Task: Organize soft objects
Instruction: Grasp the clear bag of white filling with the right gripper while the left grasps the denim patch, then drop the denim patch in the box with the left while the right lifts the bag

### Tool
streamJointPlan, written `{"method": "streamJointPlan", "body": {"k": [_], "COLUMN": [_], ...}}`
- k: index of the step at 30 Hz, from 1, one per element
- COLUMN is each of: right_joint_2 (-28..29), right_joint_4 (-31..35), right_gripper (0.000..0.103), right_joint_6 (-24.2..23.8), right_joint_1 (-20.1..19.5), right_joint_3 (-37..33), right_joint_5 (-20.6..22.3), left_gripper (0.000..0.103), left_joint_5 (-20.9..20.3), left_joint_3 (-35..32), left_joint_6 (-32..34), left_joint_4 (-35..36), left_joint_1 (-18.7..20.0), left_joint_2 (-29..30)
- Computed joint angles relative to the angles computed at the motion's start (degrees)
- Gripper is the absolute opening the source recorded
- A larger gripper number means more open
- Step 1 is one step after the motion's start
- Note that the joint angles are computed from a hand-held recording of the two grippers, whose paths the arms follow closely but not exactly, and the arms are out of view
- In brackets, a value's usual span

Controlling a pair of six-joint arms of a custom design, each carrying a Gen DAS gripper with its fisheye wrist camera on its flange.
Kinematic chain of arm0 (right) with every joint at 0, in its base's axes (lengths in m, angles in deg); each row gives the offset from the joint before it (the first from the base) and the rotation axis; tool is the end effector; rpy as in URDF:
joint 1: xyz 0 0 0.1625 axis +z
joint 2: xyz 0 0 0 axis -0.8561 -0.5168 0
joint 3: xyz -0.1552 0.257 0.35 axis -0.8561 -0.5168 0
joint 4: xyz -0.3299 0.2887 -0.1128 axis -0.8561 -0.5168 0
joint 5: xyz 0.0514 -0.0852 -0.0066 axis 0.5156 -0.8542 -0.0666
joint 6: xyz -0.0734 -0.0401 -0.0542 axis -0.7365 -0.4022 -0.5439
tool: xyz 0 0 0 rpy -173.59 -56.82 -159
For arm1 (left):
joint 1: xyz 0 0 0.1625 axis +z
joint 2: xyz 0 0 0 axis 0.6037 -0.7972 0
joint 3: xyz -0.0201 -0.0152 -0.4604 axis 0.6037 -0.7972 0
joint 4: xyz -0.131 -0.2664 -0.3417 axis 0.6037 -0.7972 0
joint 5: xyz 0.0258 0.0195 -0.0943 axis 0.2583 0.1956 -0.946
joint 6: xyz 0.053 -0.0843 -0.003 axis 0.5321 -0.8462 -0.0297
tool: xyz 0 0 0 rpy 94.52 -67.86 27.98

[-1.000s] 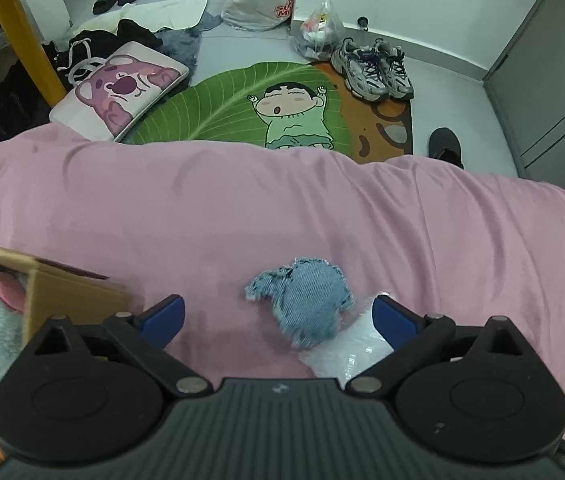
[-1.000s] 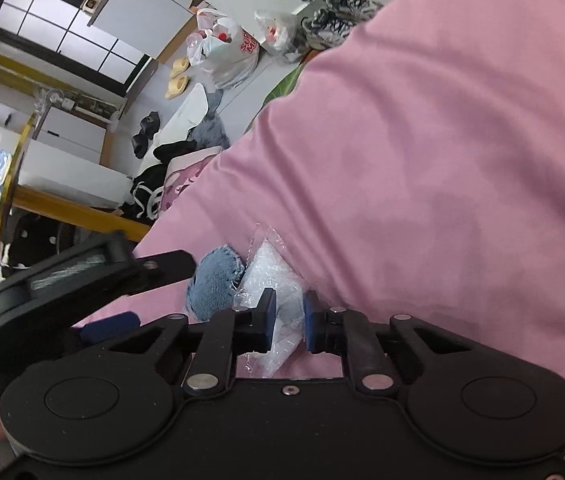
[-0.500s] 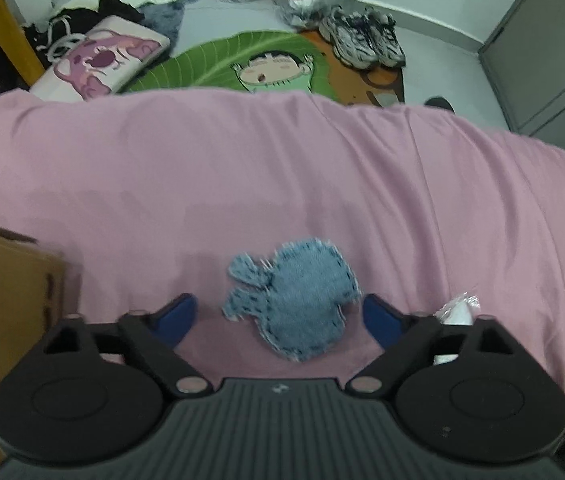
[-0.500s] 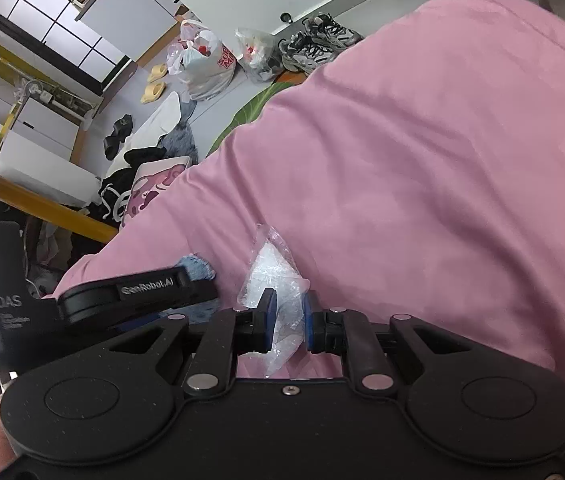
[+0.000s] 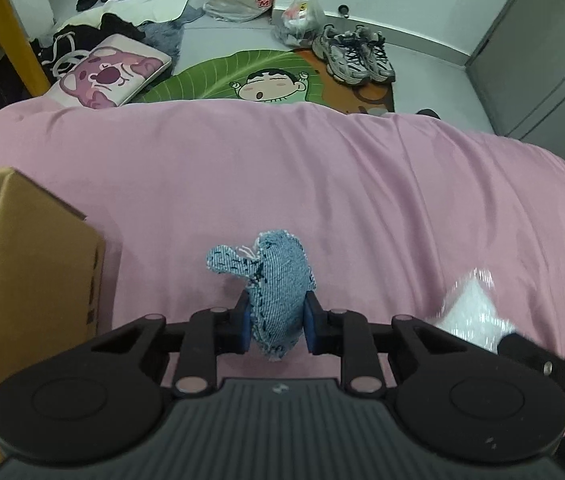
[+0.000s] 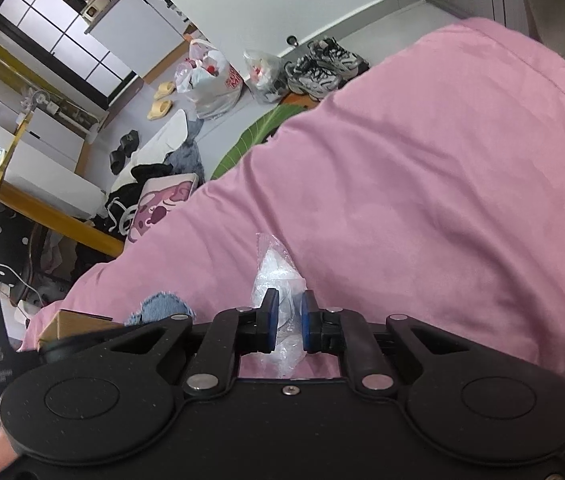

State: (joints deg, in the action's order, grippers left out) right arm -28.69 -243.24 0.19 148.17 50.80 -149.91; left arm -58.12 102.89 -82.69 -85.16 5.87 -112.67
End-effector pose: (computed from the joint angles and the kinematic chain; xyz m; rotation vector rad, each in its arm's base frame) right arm 0.0811 -0.5743 0.3595 -0.4612 -2.4991 1.0870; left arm -0.4620 -0.6954 -0.0296 0.3904 2.4496 -0.3070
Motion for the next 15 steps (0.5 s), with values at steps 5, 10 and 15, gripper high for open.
{"method": "streamJointPlan", "body": {"k": [5, 10, 15], "right_joint_2": [-0.35, -0.37, -0.23], "right_joint_4": [-1.88, -3.63, -5.15], "right_gripper": [0.011, 0.011, 0.011], "right_joint_6": [-0.57, -1.87, -3.12], "right_joint_1": [0.66, 1.9, 2.85], "right_joint_3": [0.82, 1.2, 1.34], "right_joint_5": [0.34, -0.06, 0.18], "left_gripper": [0.024, 0.024, 0.024], "left_joint_5": [-0.68, -0.48, 0.31], "left_joint_3": [3.04, 5.19, 7.08], "left_joint_6": [0.49, 1.16, 1.78], "left_joint_4": [-1.05, -2.56, -3.93], "left_joint_1": [-0.93, -1.8, -2.69], "left_joint_2": [-2.42, -4.39, -6.38]}}
